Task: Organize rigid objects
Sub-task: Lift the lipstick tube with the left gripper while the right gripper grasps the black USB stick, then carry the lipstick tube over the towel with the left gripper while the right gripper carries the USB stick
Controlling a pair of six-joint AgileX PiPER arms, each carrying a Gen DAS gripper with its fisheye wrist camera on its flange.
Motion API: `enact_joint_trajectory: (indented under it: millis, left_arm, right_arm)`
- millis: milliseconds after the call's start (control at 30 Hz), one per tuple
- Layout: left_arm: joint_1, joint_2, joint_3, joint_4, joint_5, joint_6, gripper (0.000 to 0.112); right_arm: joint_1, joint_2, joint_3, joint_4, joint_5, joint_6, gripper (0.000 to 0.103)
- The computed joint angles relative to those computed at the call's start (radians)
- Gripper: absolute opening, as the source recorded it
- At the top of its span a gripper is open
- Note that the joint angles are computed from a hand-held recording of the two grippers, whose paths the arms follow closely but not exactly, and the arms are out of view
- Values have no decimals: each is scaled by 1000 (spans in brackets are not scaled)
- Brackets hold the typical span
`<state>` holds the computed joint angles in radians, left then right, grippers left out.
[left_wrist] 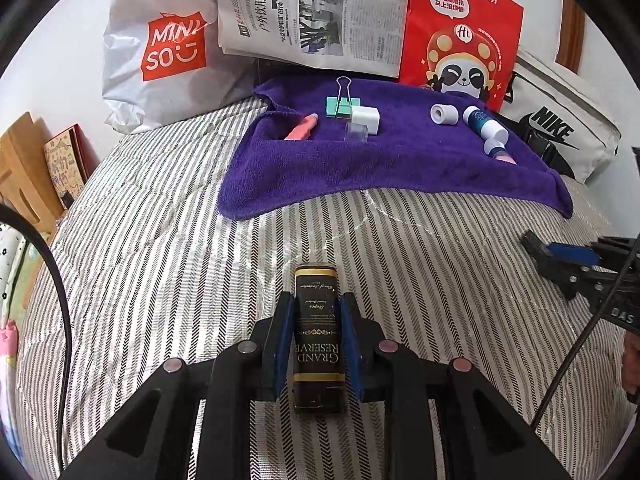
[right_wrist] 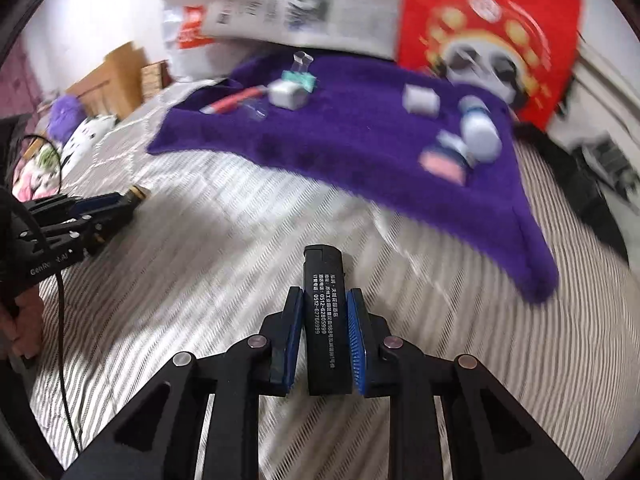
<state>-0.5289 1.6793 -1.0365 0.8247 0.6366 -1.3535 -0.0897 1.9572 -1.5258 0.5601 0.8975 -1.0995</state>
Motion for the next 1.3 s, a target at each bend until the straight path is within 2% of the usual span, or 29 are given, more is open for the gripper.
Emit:
enact_joint_trajectory:
  millis: [100,200,467,567,700,867,1300]
  left_arm:
    - [-1,0,0,1,1,-2,23]
    - [-2,2,-2,3,5,-1,23]
    - [-7,5,-8,4,16,-1,23]
    - [-6,5,-9,-1,12,2,22]
    - [24,-20,-9,-108,-28,92,22]
    - [50,-53,-1,-198,-73,166,22]
    - [109,-59,-130,-357,-22,384,22]
  right_arm:
    - [-11,-39,61,-6,-30,-34,25]
    - [-15,-76,139,38,-100,-98,25]
    - [4,-68,149,83,-152,-118,24]
    - [-6,-52,124,94,-118,-128,23]
    - [-29,-21,37,54,5,-47,23]
    - [-27,-77,74,54,-17,-92,22]
    - [-32,-19,-115,45,104,29,22]
